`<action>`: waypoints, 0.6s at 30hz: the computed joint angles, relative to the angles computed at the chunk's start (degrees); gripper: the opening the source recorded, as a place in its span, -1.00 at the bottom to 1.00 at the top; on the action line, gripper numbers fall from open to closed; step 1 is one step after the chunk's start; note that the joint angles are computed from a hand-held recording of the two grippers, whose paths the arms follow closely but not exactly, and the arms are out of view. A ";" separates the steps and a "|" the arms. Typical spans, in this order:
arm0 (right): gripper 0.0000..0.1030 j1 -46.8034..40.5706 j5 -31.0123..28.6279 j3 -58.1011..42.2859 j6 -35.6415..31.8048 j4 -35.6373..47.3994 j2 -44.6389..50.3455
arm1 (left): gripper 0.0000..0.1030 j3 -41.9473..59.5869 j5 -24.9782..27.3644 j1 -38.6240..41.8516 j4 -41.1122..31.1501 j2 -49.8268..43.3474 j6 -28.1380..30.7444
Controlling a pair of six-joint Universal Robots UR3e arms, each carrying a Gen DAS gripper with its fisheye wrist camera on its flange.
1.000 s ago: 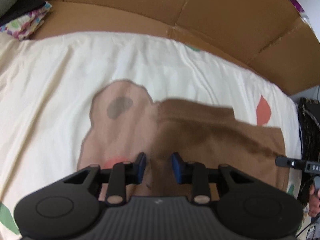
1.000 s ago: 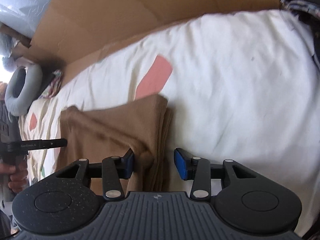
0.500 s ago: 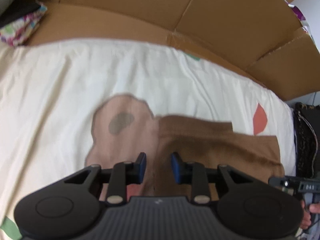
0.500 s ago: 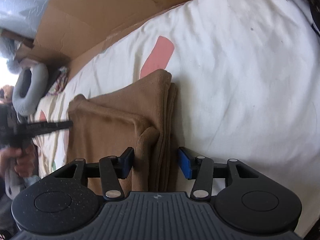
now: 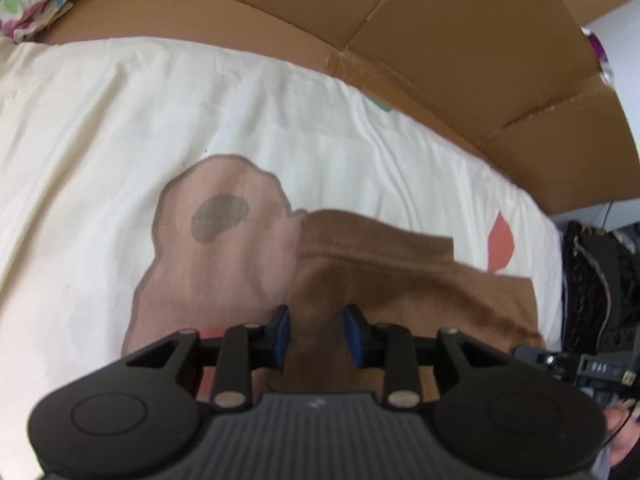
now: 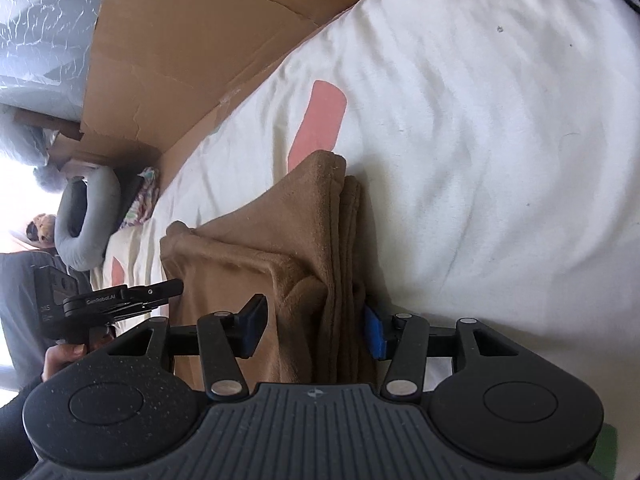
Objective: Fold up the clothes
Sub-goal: 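Close both grippers on the folded edge of the brown shirt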
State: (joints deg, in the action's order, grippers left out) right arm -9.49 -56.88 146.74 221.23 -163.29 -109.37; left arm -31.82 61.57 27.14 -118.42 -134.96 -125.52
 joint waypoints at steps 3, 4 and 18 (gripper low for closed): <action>-0.51 1.43 -0.69 -2.39 -0.37 1.52 1.28 | -0.64 6.51 -2.03 0.93 -6.49 -3.12 0.91; -0.53 1.94 -0.81 -3.78 -1.67 3.85 1.44 | -0.65 7.87 -2.12 1.08 -7.89 -3.61 1.72; -0.12 -4.42 7.47 -5.36 -9.79 15.42 1.16 | -0.48 -1.79 1.69 0.59 -2.60 0.83 1.72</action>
